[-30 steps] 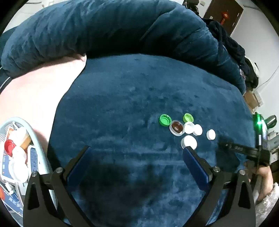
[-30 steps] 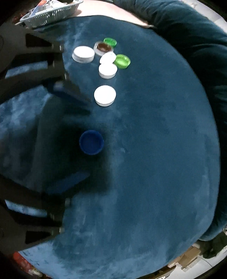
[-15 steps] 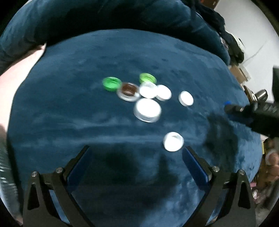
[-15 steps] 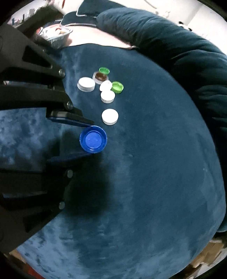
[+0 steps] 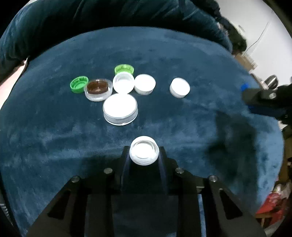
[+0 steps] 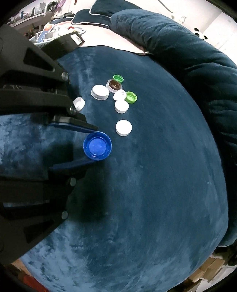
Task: Organize objects
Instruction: 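Carry both caps over the basket and open both grippers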
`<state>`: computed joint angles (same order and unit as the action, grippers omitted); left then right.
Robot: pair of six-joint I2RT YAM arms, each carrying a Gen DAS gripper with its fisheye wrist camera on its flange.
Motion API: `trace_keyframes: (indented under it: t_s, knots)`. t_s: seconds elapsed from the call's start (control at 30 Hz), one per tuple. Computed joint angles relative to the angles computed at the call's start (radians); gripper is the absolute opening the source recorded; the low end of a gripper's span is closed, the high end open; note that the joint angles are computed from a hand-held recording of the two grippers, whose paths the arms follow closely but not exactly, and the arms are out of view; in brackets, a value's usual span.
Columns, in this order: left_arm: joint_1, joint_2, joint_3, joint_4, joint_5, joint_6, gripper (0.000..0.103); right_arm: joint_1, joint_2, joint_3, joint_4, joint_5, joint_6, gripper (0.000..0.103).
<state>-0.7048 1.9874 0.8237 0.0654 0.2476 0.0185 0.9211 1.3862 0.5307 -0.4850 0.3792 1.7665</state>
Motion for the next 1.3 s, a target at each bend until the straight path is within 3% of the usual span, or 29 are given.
trace_keyframes:
  t_s: [0.27,0.53,0.73,0.9,1.07,1.27,1.3]
  knots:
    - [0.155,-0.171,-0.059,-0.060,0.080,0.007,0.030,0.000,0.098,0.109,0.019,0.009,-0.045,0.031]
    - [0.539,-0.366,0.014,-0.233,0.144,0.071,0.030,-0.042,0.324,0.398,0.068,-0.011,-0.243,0.031]
    - [0.829,-0.343,0.154,-0.319,0.165,0.146,0.030,-0.046,0.585,0.768,0.078,-0.066,-0.432,0.031]
    - [1.022,-0.221,0.293,-0.379,0.174,0.160,0.030,-0.030,0.847,1.180,-0.004,-0.137,-0.577,0.031]
    - [1.097,-0.101,0.392,-0.438,0.175,0.167,0.030,-0.010,1.138,1.669,-0.145,-0.224,-0.671,0.031]
    - [1.133,-0.059,0.435,-0.450,0.182,0.172,0.031,-0.008,1.372,2.058,-0.213,-0.328,-0.698,0.032]
    - [1.137,-0.048,0.449,-0.467,0.186,0.174,0.043,-0.012,1.371,2.040,-0.173,-0.360,-0.707,0.032]
